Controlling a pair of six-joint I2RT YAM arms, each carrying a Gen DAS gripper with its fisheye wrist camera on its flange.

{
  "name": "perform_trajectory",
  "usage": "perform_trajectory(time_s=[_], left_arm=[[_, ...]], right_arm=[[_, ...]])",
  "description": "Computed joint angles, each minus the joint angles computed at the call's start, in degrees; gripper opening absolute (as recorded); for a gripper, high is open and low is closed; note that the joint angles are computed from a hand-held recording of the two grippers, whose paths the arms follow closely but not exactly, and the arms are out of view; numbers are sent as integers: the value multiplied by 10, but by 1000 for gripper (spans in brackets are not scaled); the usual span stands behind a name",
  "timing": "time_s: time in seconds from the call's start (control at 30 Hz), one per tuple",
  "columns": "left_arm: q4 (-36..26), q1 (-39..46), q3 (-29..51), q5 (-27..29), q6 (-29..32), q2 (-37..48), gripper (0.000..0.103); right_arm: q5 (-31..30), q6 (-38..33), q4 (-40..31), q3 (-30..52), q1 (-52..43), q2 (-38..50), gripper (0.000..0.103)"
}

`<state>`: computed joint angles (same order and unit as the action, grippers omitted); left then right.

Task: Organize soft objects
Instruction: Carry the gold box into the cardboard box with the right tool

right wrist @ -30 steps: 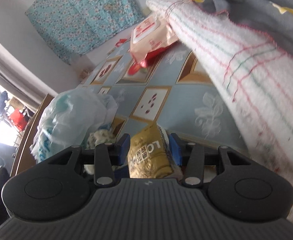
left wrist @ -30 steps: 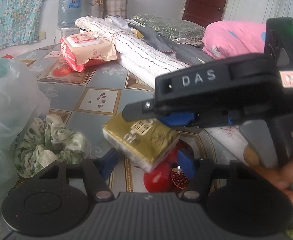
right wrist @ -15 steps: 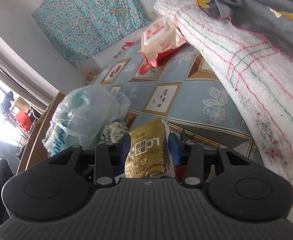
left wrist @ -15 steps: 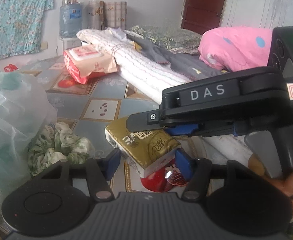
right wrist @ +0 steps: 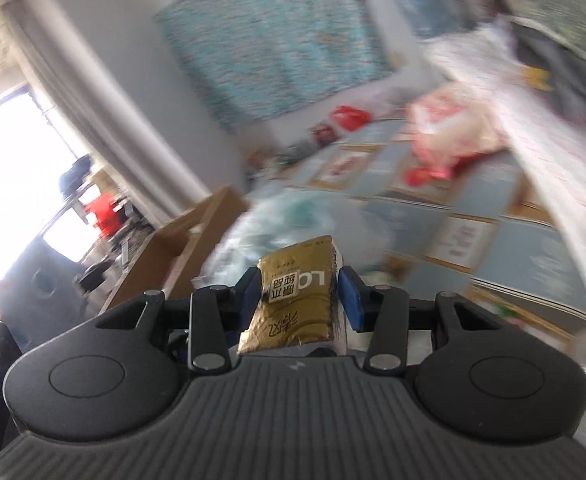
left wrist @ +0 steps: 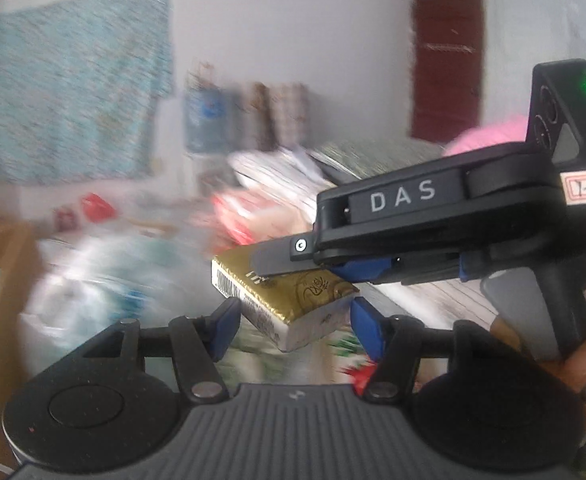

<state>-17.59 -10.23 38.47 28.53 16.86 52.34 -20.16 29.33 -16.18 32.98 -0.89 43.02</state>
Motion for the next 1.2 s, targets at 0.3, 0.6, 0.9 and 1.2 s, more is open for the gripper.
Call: perform_trajectory(time_s=[0.3,0.6,0.9,1.2], left_arm=[[-86,273,92,95,48,33,63],[-292,425,344,131,166,283,63],[-496,466,532,96,263,469,63],[-516,482,559,79,275,515,63]], right_arm=[[17,-15,67,198,219,270,45],[-22,-65,-147,579,312,579,46],[7,-124,-384,874,367,774,50],[20,-191,-583,1137,381,926,60]])
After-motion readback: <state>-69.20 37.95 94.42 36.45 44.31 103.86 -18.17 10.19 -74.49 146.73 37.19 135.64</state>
